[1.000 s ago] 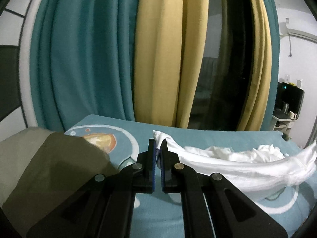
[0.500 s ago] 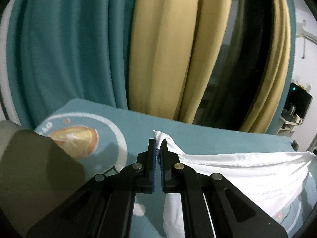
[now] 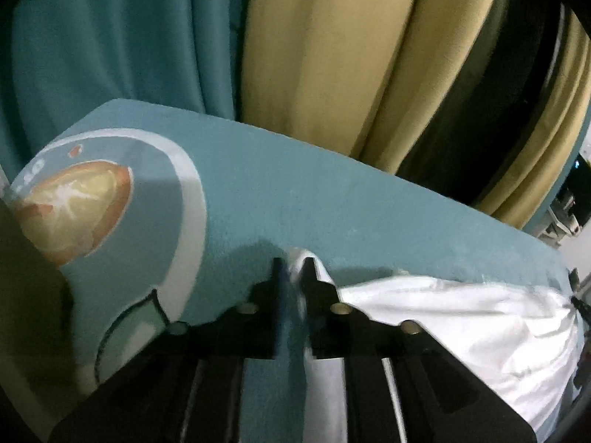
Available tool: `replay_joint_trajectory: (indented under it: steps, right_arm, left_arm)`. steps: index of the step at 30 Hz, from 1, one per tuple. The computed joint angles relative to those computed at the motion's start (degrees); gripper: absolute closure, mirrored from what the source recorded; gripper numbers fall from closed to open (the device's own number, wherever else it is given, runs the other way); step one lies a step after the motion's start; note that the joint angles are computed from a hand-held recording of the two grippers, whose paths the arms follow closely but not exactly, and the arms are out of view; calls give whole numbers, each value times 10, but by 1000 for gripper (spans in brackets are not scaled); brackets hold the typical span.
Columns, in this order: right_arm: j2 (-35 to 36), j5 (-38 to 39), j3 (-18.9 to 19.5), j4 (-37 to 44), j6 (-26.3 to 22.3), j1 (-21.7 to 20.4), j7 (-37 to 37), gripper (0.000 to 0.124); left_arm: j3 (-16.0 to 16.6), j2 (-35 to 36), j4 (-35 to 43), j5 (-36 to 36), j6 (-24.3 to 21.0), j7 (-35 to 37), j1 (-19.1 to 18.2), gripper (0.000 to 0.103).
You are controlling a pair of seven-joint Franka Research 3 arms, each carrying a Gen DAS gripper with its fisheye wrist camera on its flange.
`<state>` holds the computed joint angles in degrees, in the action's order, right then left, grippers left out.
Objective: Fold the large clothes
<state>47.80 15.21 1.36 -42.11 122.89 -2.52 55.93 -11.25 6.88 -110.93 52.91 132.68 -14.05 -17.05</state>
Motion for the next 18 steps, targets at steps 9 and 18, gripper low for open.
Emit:
replay_joint_trajectory:
  steps: [9,18]
  right_arm:
    - [-248,127,59,-344,161,-34,-199,69]
    - [-378,222,63,-504,35,-12,-433,69]
  left_arm:
    - [-34,-46,-7,116,-36,-9,-26,54]
    - [-49,96,123,-13,124,365,-57,49]
